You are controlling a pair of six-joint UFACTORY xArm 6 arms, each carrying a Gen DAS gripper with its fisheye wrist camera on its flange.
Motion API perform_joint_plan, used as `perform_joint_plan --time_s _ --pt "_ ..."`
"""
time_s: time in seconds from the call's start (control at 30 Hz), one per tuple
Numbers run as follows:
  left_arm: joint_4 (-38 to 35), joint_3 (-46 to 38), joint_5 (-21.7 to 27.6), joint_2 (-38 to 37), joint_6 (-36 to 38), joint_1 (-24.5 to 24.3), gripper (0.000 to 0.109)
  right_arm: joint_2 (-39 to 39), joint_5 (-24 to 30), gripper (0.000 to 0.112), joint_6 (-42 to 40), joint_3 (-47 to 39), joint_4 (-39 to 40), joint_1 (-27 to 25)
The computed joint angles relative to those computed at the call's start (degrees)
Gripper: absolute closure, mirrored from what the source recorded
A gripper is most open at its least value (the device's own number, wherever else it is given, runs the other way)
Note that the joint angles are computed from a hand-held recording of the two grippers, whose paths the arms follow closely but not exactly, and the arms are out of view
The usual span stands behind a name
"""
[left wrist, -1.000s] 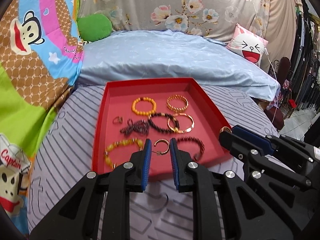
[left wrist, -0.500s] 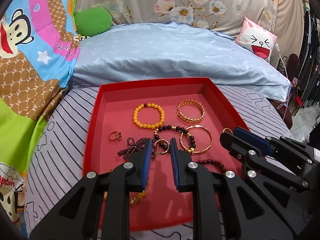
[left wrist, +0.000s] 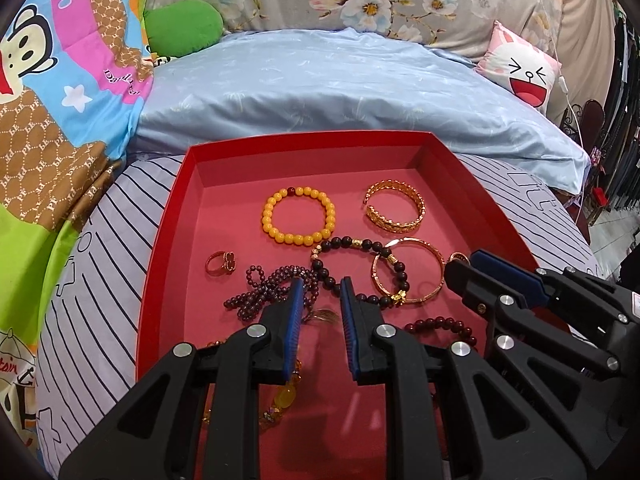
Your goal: Organize jewelry
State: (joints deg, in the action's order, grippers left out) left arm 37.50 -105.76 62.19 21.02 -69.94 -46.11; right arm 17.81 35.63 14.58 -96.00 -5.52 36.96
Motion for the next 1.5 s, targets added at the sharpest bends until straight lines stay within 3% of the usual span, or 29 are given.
perform_joint_plan --time_s 0.43,1.1,1.5 --pt "0.04 0.41 0.75 0.11 -0.68 -0.14 0.089 -0.48 -0.59 0.09 0.45 1.11 -0.95 0.4" --pt "0.97 11.06 1.21 -7.33 -6.21 -4.81 0.088 -12.26 -3.09 0.087 6.68 17.06 -4.39 2.86" --pt "0.78 12.97 1.8 -8.97 -8.23 -6.45 0.088 -15.21 -3.24 0.086 7.4 20.6 -4.45 3.69"
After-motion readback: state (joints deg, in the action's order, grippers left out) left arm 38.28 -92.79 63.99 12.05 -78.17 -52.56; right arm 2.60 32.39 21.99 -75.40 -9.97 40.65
